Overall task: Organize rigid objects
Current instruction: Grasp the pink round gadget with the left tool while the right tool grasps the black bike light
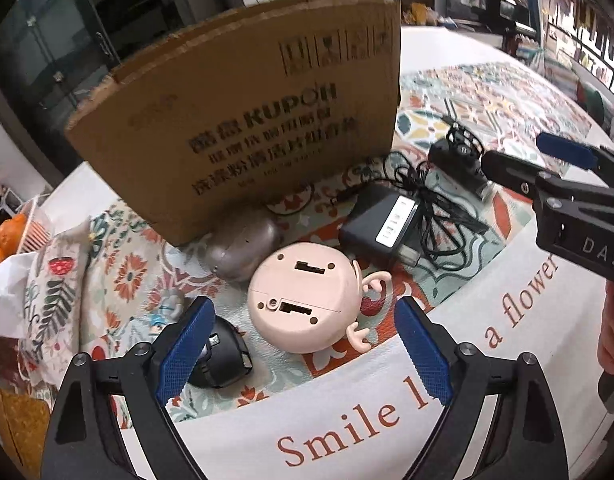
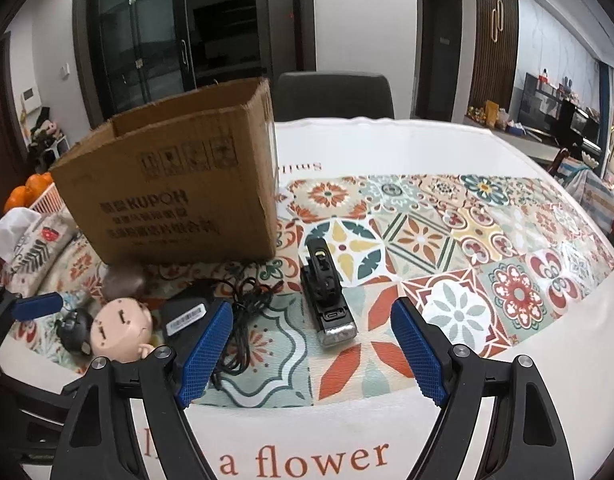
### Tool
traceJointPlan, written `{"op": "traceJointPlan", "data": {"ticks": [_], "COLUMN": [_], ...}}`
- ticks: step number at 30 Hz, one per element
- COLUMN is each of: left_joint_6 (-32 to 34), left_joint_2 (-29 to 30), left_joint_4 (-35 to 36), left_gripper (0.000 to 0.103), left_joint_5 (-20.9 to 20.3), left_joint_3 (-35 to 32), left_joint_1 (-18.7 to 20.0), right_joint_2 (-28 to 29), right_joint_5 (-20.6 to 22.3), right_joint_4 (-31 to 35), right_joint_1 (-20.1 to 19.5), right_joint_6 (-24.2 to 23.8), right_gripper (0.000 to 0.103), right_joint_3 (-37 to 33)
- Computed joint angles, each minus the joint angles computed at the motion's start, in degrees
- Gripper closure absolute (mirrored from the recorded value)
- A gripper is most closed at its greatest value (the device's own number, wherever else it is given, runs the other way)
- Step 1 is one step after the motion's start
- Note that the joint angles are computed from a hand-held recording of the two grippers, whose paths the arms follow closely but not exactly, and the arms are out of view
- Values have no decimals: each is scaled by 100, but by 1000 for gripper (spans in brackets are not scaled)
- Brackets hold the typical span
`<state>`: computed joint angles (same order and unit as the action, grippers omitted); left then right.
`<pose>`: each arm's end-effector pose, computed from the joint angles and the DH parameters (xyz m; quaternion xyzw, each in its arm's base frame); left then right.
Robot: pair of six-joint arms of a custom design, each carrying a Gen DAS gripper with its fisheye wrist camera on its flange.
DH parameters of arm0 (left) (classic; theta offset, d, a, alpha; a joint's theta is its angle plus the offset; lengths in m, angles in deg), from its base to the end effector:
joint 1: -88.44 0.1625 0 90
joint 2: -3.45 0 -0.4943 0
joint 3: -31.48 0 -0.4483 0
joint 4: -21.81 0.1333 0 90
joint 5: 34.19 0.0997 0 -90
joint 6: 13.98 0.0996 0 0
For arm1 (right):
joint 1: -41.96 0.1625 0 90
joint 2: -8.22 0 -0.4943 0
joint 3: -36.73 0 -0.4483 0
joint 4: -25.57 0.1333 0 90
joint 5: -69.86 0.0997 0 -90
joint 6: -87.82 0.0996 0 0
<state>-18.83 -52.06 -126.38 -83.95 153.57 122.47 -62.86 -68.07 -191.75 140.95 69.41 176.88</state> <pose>-0.3416 -0.4691 0.0688 0.4267 0.8340 -0.1144 0.3306 0.1258 -0.4151 0.2610 -0.0030 -0.8224 0.4141 0.3901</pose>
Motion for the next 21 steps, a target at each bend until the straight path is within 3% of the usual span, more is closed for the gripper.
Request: {"op": "traceJointPlan", "data": {"ticks": [5, 11, 21], "left_joint_6": [105, 169, 272], "left_joint_2": [130, 264, 451], "left_joint_4": [355, 780, 828], "left_gripper": [14, 25, 29], "left_joint_5": [-241, -315, -281], "left_joint_3": [-234, -475, -592], "left_joint_1": [151, 290, 385], "right_joint_2": [28, 116, 347], "right_joint_5": [22, 17, 39], "right_joint_4": [305, 706, 493], "right_joint_1": [-171, -382, -507], "right_joint_6": [69, 148, -371], "right_gripper": [21, 21, 21], "right_joint_3": [-122, -309, -466]}}
